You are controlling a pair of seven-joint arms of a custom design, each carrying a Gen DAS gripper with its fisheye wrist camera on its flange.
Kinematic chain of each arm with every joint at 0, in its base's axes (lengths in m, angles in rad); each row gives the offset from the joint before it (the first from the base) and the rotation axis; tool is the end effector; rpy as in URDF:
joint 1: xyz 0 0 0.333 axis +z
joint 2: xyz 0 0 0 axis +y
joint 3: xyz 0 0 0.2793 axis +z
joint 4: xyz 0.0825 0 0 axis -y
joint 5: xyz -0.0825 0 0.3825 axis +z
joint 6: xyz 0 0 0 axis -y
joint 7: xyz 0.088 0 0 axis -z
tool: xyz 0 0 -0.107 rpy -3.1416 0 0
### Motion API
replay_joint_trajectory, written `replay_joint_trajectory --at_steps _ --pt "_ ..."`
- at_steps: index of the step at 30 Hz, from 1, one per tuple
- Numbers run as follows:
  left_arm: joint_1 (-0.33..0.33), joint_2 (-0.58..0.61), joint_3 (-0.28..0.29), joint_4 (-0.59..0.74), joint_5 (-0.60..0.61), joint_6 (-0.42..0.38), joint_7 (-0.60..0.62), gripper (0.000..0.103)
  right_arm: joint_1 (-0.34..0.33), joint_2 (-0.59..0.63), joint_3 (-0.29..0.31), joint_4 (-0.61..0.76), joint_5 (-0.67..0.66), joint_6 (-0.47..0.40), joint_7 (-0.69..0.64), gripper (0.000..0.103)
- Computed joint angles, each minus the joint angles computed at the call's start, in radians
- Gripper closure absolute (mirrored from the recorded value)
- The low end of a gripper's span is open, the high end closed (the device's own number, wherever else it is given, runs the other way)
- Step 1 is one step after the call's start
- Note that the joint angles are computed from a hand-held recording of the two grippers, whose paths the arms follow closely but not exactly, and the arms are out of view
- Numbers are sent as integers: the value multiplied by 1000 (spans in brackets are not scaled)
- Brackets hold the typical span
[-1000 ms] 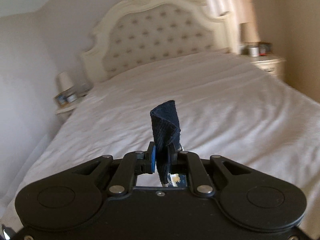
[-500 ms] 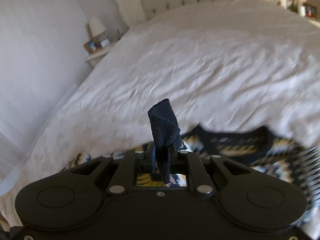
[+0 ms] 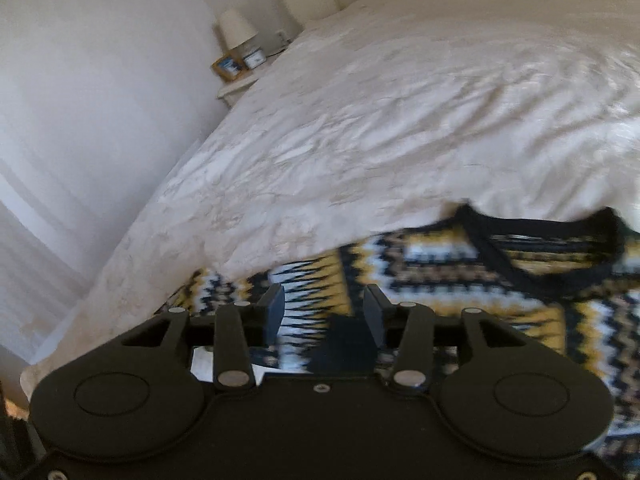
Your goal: Fold small clothes
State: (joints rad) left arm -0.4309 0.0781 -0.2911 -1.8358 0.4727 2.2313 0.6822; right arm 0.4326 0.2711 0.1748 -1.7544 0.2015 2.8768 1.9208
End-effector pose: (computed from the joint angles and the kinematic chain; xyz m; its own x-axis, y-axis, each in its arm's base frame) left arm 0.4693 -0.3895 0.4846 -0.0465 -0.9972 -0.0578 -0.8744 0.0686 -0.4803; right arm 0.5642 0.3646 0.4827 0.2208 -0.8593 -0.4613 -0.7859 0.1233 -0.6059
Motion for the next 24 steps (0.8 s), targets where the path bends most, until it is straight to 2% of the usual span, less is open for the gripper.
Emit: replay_joint_trajectory --at_steps 3,6,10,13,16,18,19,22,24 --pt "-19 100 1 116 22 7 5 92 -5 -104 -57 -124 -62 -7 70 49" --pt "-64 230 19 277 51 -7 24 92 -35 -213 -99 -247 -154 -24 160 49" --pt "-135 377 67 446 91 11 39 92 -113 -316 -123 -341 -319 -109 295 49" --pt "-179 494 101 582 93 -10 79 92 -175 -353 -132 -376 -360 -152 346 49" --pt "-206 591 131 693 61 -71 109 92 -216 -349 -141 -361 -366 -208 343 46" --pt "-217 658 148 766 30 -149 138 92 -233 -323 -147 -331 -354 -234 313 46" --pt "-212 671 153 766 -1 -162 157 92 -239 -301 -151 -307 -346 -249 293 46" --pt "-197 615 161 641 13 -60 150 91 -251 -217 -158 -215 -300 -293 225 46" --pt "-197 609 162 632 12 -58 150 91 -258 -146 -160 -137 -258 -325 175 46"
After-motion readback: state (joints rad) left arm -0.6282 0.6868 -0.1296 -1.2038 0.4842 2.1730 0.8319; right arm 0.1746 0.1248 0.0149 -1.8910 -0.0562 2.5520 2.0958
